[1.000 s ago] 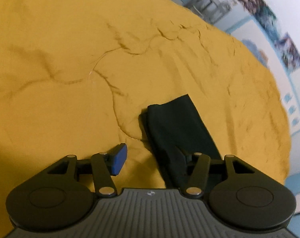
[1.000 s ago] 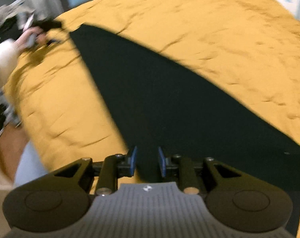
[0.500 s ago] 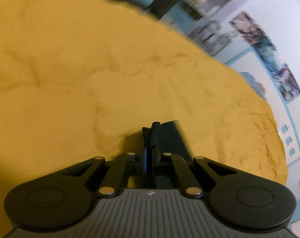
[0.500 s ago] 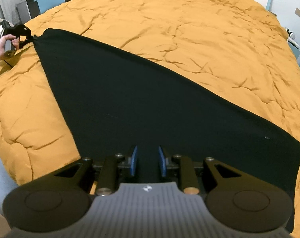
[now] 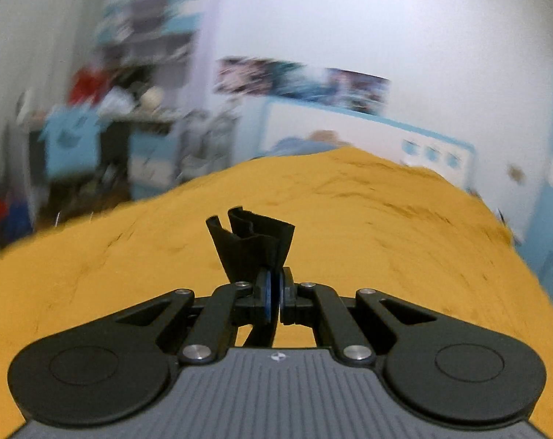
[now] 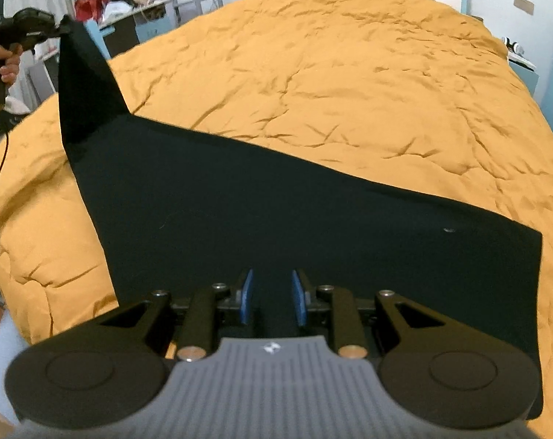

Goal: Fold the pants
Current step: 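Lay the hem onto the trousers beside the right gripper and open the left gripper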

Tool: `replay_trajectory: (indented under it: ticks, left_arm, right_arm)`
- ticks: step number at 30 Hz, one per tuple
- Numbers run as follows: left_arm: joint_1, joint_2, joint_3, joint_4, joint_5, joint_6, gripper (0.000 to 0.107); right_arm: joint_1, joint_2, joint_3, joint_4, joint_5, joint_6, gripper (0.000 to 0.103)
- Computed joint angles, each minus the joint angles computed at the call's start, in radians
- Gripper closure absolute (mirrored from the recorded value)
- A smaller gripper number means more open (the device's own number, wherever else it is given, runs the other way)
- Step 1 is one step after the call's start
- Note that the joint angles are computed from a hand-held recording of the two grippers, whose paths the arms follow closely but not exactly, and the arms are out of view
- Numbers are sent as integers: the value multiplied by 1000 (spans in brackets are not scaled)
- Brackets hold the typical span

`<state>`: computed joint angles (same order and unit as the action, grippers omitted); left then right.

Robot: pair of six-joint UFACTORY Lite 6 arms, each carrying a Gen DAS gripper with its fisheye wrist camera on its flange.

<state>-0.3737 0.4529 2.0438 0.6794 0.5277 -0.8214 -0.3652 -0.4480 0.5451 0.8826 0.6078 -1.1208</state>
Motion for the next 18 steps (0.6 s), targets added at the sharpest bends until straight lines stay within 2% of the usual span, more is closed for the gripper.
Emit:
replay_trajectory:
  ticks: [2,5,7,9,12,14,18]
  left_arm:
    - [-141,63,100,119,86,-8,104]
    - [-332,144,147,288,154,-33,104]
    - [-440,180,115,355,169,-34,104]
    - [-537,192,11,416,166,-53,104]
    - [-649,236,-121,384,148,-12,104]
    - [-697,262,-197,333,128,31,104]
    - [-712,260,-323,341,91,17,103]
  right_arm:
    - [-102,-8,-11,48,70,-92,84]
    - [-205,-9,-19,88,140,-175,84]
    - [-258,-20,-29,98,183,-206,83]
    - [-309,-30,-35,101,229,-234,83]
    - [-369,-36,-46,95,287,-270,83]
    - [-352,4,-32,109,273,-283,83]
    - [-368,-34,-60,92,310,-285,83]
